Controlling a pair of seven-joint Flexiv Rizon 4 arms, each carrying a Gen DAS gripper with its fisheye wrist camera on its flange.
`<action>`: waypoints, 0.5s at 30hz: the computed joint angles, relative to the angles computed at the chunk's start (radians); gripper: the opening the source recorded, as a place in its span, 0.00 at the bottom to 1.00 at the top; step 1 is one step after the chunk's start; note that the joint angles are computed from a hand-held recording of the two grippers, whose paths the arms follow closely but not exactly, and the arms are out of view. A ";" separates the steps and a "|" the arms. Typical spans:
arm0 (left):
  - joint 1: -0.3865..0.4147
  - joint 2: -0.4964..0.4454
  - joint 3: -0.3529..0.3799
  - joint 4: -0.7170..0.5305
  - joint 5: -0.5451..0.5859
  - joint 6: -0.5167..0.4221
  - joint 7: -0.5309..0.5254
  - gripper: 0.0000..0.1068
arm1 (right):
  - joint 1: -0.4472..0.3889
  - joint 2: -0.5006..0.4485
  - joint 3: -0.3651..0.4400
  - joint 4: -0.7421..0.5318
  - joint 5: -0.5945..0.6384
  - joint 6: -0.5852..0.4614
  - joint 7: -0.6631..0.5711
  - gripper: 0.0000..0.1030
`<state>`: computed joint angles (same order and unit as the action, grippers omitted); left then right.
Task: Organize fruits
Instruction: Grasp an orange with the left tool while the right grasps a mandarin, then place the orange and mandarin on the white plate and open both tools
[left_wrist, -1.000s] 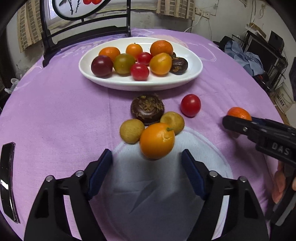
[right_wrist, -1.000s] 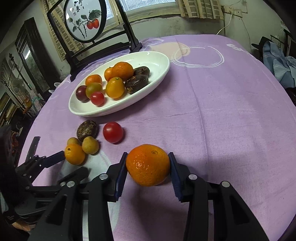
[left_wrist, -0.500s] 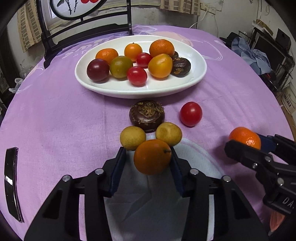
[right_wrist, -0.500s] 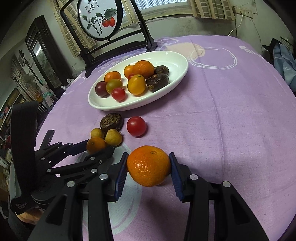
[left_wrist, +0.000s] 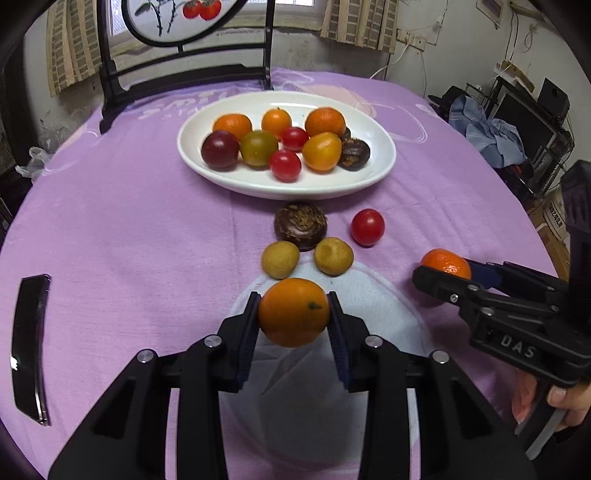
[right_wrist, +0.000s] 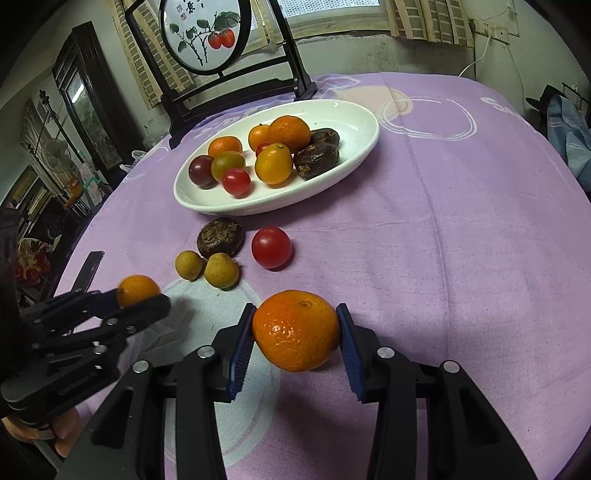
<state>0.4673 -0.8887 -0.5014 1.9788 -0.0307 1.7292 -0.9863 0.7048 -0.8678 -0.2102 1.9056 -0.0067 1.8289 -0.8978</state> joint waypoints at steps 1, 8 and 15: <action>0.020 0.003 -0.016 0.007 0.005 -0.002 0.004 0.33 | 0.001 -0.001 -0.002 0.001 0.002 0.009 -0.001 0.43; 0.110 0.017 -0.089 0.019 0.023 -0.010 0.022 0.33 | 0.044 0.007 -0.044 0.012 0.043 0.030 -0.004 0.43; 0.015 0.021 -0.036 -0.132 -0.045 -0.096 0.064 0.33 | 0.037 0.029 -0.069 -0.047 0.029 0.019 -0.049 0.43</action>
<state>0.4822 -0.8674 -0.5375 1.8472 -0.0761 1.6328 -0.9221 0.7417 -0.8391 -0.2793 1.8585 0.0224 1.8480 -0.9472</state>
